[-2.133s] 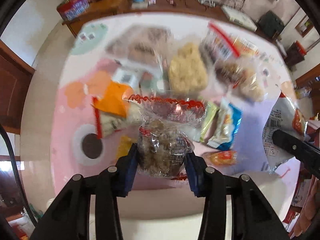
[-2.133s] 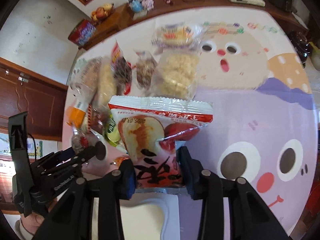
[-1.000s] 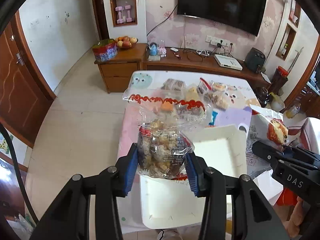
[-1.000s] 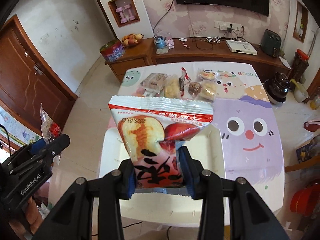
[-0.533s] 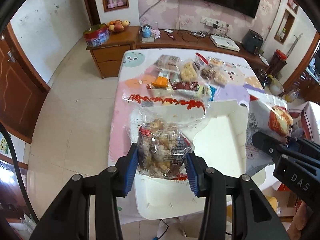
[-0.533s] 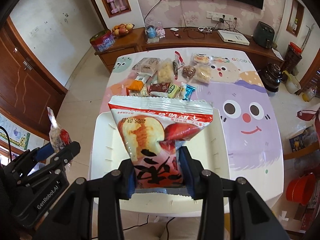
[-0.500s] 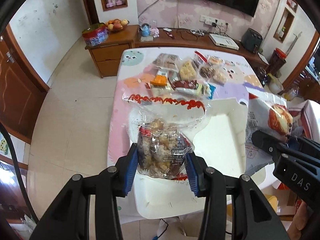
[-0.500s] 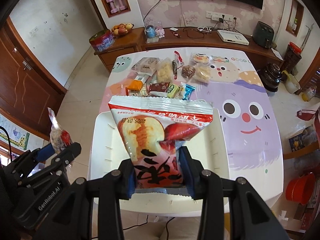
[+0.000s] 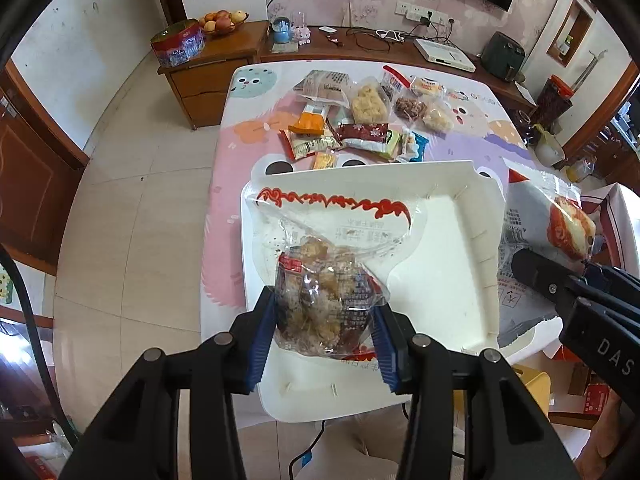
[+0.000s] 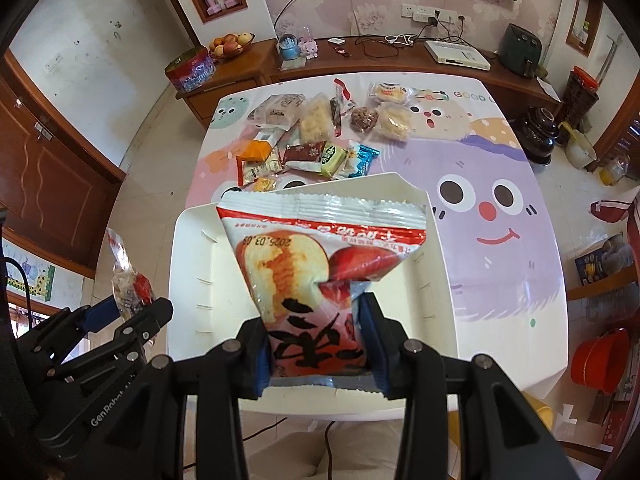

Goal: Organize snacks
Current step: 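Carry both packets over the white tray and release them inside, then withdraw both open grippers from the tray toward the snack pile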

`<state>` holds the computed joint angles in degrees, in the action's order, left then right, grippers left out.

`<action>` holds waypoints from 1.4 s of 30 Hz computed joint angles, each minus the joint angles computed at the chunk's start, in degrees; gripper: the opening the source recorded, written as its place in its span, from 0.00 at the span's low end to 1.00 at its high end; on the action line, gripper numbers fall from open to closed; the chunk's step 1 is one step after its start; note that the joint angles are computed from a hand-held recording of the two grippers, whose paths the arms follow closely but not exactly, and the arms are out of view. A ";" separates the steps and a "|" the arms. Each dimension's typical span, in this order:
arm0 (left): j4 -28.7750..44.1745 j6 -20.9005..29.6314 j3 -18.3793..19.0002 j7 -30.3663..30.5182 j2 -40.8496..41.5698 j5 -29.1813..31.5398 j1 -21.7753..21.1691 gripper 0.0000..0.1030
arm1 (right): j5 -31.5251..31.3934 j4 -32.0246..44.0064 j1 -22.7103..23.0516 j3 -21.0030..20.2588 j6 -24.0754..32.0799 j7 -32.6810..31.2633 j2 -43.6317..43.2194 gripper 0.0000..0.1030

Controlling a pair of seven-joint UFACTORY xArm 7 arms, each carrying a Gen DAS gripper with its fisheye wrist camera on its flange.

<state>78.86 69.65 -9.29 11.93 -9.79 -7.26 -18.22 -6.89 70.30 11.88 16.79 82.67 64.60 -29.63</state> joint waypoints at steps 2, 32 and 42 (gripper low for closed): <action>0.05 0.27 -0.12 -0.25 -0.04 0.28 -0.04 0.43 | -0.04 0.04 0.00 0.06 0.05 0.10 0.04 0.39; -0.07 -2.12 -0.48 -1.89 -2.31 2.07 -0.21 0.84 | -0.96 0.79 -0.21 0.71 0.22 -1.29 -0.64 0.49; 0.42 -2.88 -0.30 -2.62 -2.02 1.65 0.03 0.84 | -1.11 1.45 -0.22 0.46 0.11 -1.96 -0.29 0.49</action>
<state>79.28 66.78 -9.60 9.31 -11.81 -5.61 -18.19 -8.01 71.75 11.67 17.25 82.79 62.64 -29.92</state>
